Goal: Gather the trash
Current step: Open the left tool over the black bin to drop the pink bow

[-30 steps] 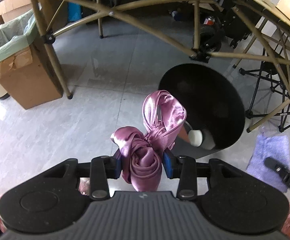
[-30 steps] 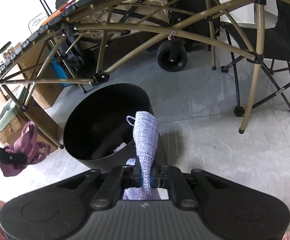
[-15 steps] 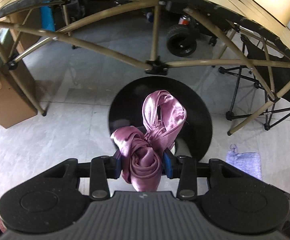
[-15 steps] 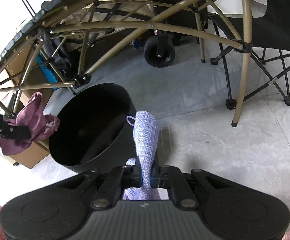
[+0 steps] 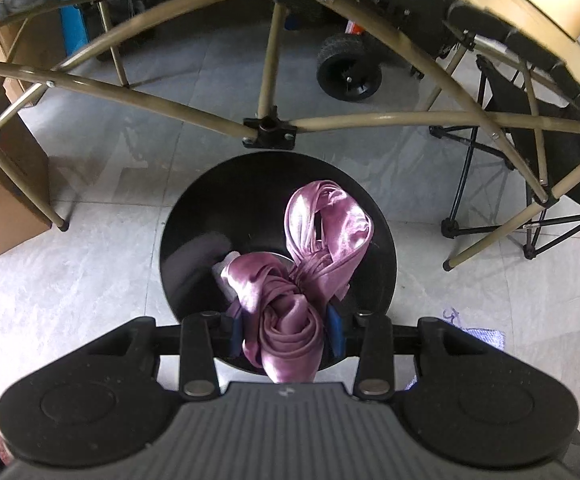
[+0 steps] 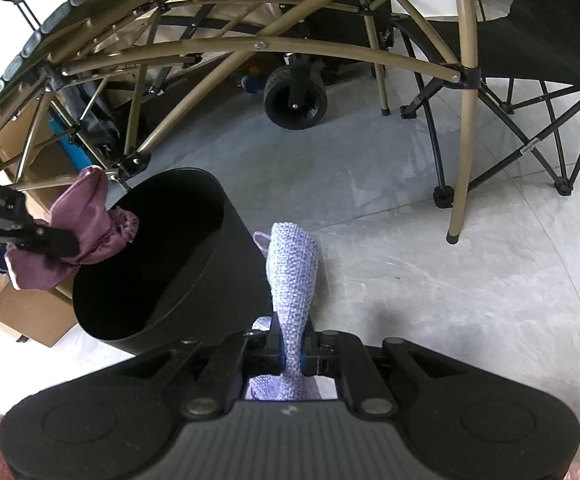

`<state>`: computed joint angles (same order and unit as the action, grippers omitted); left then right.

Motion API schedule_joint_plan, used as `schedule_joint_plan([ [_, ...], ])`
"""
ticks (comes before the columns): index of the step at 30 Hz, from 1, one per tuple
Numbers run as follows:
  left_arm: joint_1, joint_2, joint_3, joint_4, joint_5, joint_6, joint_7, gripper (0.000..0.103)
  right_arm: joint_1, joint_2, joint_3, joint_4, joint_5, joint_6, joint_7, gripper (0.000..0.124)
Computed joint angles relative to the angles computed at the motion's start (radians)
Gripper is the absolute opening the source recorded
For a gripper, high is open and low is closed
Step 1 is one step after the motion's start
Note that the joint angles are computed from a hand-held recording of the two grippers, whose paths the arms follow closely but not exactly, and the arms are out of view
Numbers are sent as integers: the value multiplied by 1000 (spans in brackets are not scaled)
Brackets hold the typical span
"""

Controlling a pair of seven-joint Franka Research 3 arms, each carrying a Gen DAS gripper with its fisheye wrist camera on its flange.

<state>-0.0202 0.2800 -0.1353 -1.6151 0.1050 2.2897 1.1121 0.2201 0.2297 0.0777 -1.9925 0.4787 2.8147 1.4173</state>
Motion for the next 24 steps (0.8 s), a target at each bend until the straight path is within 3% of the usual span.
schedule_joint_plan([
  [24,-44,236,14,261,85,-186,-95,40,-2,31,-19,24,-61,-26,74,6],
])
